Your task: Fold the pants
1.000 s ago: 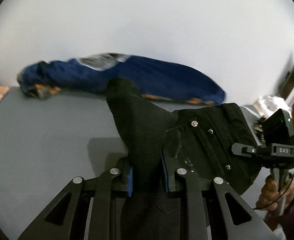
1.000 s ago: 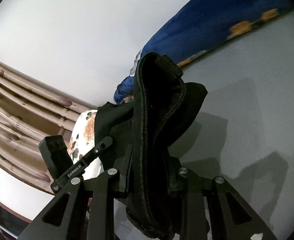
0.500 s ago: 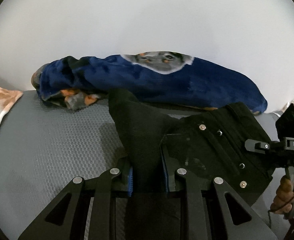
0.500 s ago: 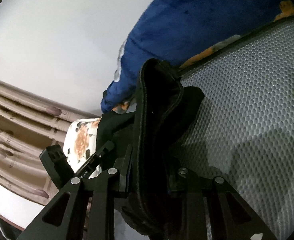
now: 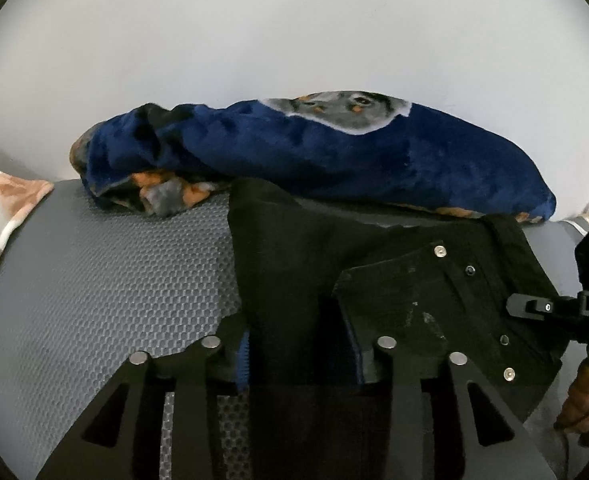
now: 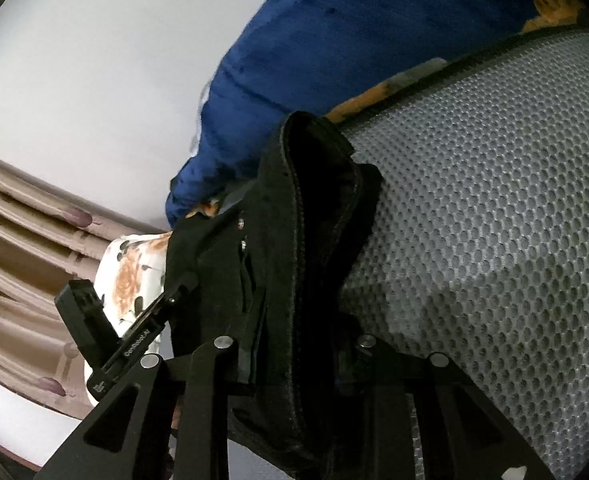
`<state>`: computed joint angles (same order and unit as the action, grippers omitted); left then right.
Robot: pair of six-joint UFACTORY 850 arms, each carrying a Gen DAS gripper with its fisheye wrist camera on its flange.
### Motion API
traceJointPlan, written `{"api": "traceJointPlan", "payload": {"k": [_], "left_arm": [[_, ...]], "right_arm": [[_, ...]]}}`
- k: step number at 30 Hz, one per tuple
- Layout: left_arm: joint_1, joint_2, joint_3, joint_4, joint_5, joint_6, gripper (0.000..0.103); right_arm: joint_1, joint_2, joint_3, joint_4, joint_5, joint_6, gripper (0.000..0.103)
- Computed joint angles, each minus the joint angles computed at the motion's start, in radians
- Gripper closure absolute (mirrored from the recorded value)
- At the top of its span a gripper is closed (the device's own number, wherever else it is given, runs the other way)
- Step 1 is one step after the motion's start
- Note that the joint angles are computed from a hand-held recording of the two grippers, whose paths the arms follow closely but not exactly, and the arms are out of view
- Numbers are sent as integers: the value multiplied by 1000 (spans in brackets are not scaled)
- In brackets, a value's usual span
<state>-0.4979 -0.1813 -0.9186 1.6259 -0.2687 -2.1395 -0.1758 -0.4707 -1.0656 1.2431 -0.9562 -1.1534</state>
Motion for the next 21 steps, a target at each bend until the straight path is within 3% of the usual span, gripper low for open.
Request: {"api": "traceJointPlan", "payload": {"k": [5,8,12,14,16,17,21], "left_arm": [[-20,0,1,-64,-64,49,51],[-69,11,1,-123,-208,101,49],[-153,53,14,-165,-423,95,15],[-205,86,33,-152,-524,58,13],[-244,92,21,-201,-618,83,2],[-259,94,9,-241,-651,109,2],[-313,160,27,-273,-668,84,1]], "right_arm": [[4,16,25,17,62,-52,68],[5,61,61,62,115,-77,66],[4,222,169,170,194,-246,63],[12,292,216,190,199,-312,54],[33,384,277,204,231,-389,40],[41,421,301,203,236,-414,38],[49,534,373,182,200,-419,31]]}}
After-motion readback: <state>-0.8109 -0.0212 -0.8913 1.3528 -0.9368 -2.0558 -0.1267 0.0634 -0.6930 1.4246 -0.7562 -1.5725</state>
